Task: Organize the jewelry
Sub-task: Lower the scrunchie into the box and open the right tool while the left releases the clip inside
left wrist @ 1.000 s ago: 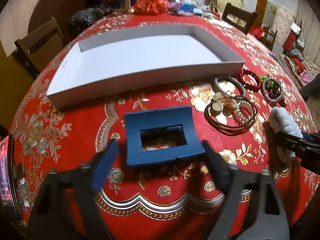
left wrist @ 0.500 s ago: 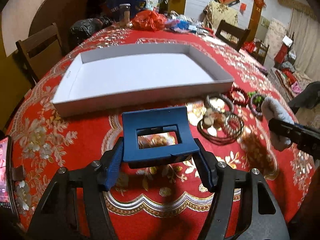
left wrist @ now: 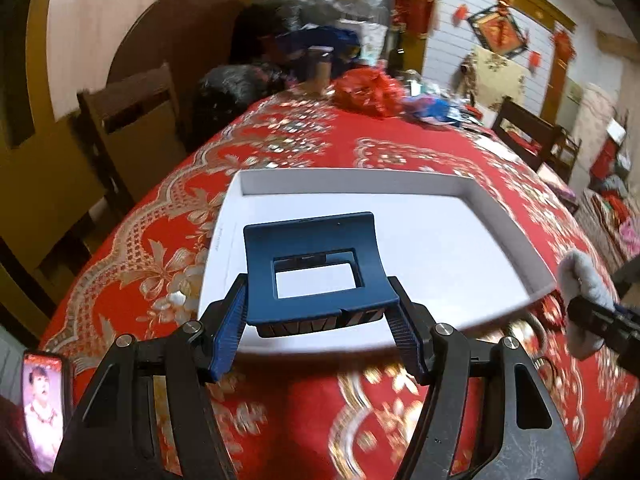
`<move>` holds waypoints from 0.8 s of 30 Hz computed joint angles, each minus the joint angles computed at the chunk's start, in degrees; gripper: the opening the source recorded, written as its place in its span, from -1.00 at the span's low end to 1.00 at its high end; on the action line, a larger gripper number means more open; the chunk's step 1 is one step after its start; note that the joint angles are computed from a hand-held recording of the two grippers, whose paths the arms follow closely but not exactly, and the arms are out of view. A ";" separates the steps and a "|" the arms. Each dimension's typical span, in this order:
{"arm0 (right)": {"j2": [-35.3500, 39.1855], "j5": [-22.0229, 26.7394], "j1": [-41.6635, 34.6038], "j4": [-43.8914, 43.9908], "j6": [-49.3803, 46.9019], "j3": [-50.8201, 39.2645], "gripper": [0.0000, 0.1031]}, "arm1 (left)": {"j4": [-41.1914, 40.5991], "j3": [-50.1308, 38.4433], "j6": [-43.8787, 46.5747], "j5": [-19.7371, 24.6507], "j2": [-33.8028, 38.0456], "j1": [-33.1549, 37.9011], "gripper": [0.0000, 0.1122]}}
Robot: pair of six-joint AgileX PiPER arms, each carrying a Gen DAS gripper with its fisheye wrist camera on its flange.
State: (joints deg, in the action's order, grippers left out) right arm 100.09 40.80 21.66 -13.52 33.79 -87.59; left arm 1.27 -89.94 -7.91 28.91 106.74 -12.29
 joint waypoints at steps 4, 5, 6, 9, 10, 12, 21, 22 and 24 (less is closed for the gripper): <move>9.05 2.34 -0.28 3.84 -2.98 -12.02 -0.19 | -6.49 -7.62 5.69 3.83 5.78 2.31 0.16; 10.85 2.89 -0.40 4.65 -3.58 -14.63 -0.19 | -7.38 -8.96 6.60 4.33 6.85 2.57 0.16; 13.13 3.88 -0.67 5.71 -4.27 -17.84 -0.19 | -6.37 -9.34 6.03 4.18 7.43 2.67 0.17; 19.58 7.79 -1.28 7.41 -4.48 -26.74 -0.19 | -3.69 -14.09 3.34 7.21 10.87 3.25 0.17; 21.81 9.85 -1.35 7.51 -4.56 -29.83 -0.19 | -2.53 -15.80 2.03 8.53 12.03 3.21 0.17; 24.94 13.45 -1.09 5.74 -3.60 -34.13 -0.19 | -0.87 -16.51 1.05 9.57 12.98 3.18 0.17; 23.59 12.57 -2.25 7.76 -6.85 -28.72 0.07 | 12.33 -8.01 -4.08 6.51 9.19 -0.20 0.26; 23.45 12.68 -2.30 8.19 -7.26 -28.61 0.16 | 13.74 -6.13 -5.57 5.87 8.03 -0.52 0.27; 21.84 10.87 -2.61 8.49 -6.72 -26.03 0.18 | 15.22 -3.82 -8.24 5.49 6.50 -0.66 0.27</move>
State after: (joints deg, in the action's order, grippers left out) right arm 121.93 51.67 19.05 -5.03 27.08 -113.62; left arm 16.49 -93.76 -16.15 34.39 113.23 -12.95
